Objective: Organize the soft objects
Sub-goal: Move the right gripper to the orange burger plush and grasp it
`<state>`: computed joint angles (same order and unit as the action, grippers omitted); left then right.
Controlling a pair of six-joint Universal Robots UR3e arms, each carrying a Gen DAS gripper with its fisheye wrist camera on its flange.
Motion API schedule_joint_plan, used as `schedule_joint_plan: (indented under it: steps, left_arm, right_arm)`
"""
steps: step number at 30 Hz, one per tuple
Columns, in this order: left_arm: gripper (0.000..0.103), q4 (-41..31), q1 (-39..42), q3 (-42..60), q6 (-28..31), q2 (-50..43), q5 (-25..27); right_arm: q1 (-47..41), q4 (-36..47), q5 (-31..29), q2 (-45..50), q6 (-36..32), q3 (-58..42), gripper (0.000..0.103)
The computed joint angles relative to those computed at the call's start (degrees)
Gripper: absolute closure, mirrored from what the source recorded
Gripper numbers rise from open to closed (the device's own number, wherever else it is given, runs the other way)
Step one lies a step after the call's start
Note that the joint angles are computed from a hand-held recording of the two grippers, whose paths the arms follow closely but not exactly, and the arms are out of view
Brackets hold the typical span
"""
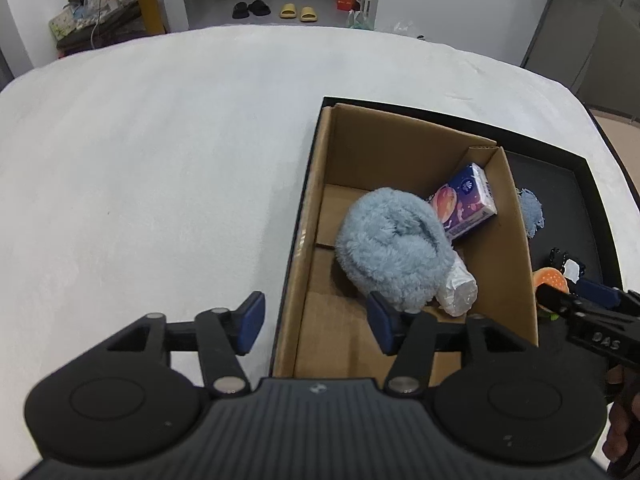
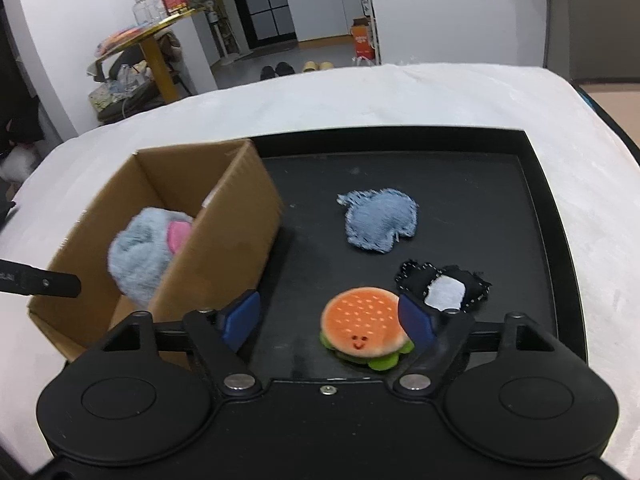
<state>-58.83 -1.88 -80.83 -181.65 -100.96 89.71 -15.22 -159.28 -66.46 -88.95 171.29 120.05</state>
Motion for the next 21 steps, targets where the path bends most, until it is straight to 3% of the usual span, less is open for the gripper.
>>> schedule_joint_plan:
  steps: [7, 8, 10, 11, 21]
  left_arm:
    - [0.036, 1.15, -2.13, 1.34, -2.54, -2.83, 1.68]
    - [0.035, 1.38, -2.35, 1.33, -3.12, -3.06, 1.92]
    - [0.034, 1.21, -3.09, 2.2, -4.01, -4.14, 2.66]
    - [0.033, 1.11, -3.33, 2.52, -4.07, -4.45, 2.72]
    - [0.029, 1.81, -4.87, 2.65, -5.53, -4.45, 4.85]
  right_arm:
    - [2.05, -5.56, -3.61, 7.76, 0.6, -0.7, 0.02]
    - [2.52, -5.5, -4.37, 8.72, 0.15, -1.22, 0.022]
    - [3.22, -4.69, -5.9, 9.67, -1.51, -1.59, 0.044]
    - [3.27, -6.17, -6.46, 9.39, -2.55, -0.75, 0.047]
    - [-3.22, -2.52, -1.06, 1.43, -3.69, 4.15, 0.048]
